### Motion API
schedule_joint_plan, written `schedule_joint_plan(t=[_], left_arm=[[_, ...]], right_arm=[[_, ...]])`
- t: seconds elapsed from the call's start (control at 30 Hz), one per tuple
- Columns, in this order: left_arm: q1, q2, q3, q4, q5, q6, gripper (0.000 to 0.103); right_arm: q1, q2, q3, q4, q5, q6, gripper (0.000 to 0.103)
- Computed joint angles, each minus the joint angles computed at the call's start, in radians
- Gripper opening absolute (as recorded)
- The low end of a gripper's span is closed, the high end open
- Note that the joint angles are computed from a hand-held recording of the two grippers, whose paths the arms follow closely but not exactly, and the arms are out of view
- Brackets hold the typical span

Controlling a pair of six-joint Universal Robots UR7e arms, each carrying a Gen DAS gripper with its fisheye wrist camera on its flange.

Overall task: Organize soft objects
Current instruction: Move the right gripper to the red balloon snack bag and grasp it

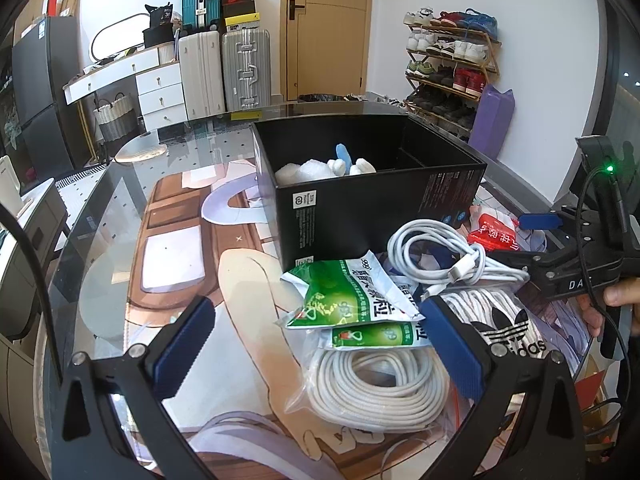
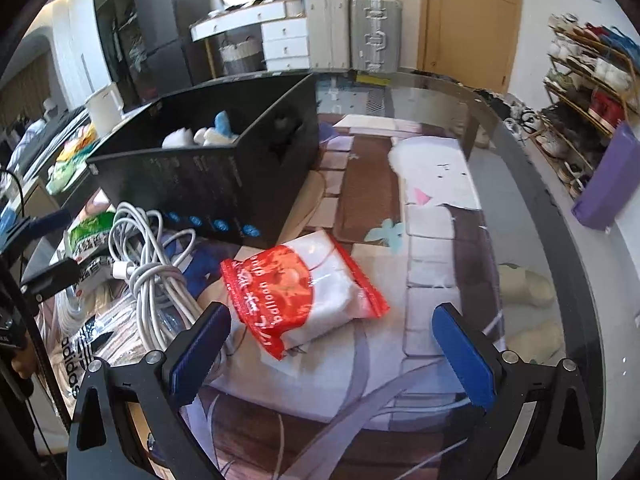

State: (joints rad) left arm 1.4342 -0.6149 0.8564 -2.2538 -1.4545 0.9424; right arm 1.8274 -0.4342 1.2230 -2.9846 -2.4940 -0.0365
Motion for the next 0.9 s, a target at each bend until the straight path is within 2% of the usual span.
schedule_joint_plan(t=[0.27,0.7,0.77,0.9], left_arm=[[0.0,0.003,-0.009,0.016,0.002,-0.006,0.103],[0.001,0.008,-0.018,0.027,0.005,-0.012,0.103],[0.0,0.006,-0.015,0.024,0.006,-0.01,0.103],[0.0,0.007,-0.014,0.02,0.009,-0.006,0.103]], right_arm=[[-0.012,-0.002,-0.017,0.045,0.031,-0.019,0.102],[-0.02,0.021,-0.07,0.068,0.028,-0.048,0.101],[-0.019,0.024,-0.07,0.054,0.036,-0.063,0.098],[-0.011,0.034,-0.067,0.014,0.032,-0.1,0.078]])
